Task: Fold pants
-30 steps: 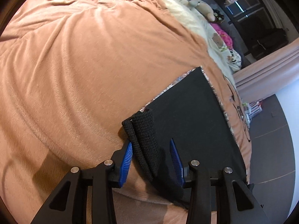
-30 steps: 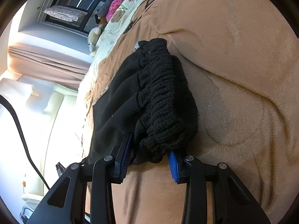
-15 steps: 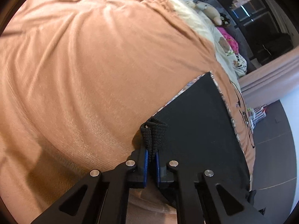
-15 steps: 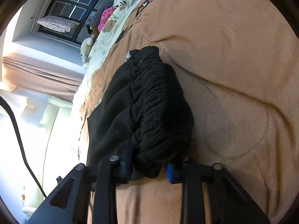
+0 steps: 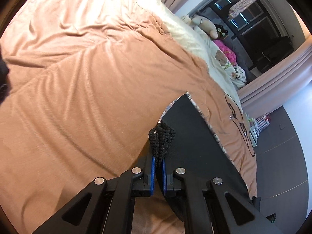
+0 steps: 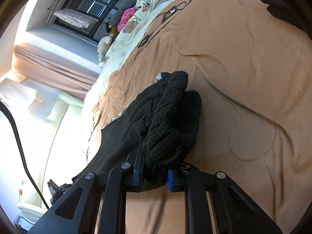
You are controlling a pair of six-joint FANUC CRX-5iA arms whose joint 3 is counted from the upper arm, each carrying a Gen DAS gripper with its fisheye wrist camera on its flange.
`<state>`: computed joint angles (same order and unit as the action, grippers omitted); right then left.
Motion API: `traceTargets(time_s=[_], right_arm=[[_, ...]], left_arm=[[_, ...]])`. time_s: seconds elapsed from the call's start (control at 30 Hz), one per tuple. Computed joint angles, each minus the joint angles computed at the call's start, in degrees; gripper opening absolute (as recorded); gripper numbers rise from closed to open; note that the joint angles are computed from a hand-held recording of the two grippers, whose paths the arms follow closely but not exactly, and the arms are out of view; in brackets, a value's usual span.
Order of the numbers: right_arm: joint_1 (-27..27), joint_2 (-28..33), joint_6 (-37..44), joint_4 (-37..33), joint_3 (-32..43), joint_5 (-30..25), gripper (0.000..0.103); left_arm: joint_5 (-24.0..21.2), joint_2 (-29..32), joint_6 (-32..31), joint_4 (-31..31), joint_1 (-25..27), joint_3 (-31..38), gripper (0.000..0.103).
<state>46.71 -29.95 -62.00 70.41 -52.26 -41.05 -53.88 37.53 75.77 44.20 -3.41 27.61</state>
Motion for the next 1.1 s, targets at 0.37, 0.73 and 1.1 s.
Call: traceTargets(time_s=[0.37, 0.73, 1.1], right_arm=[[0.94, -2.58, 5.95, -3.21, -0.67, 3.80, 0.014], [-0.44, -4.87, 15.88, -8.82, -0.30, 7.89, 0.014], [2.44, -7.11, 27.39, -17.10, 1.83, 4.07, 0.013]], left_arm=[[3.48, -12.84, -4.14, 1.74, 4.28, -17.60, 0.006], [7.26, -25.55, -8.93, 4.77, 8.71, -35.26, 0.006], [7.78, -34.34, -12.71, 8.90, 12.38, -47.31, 0.006]])
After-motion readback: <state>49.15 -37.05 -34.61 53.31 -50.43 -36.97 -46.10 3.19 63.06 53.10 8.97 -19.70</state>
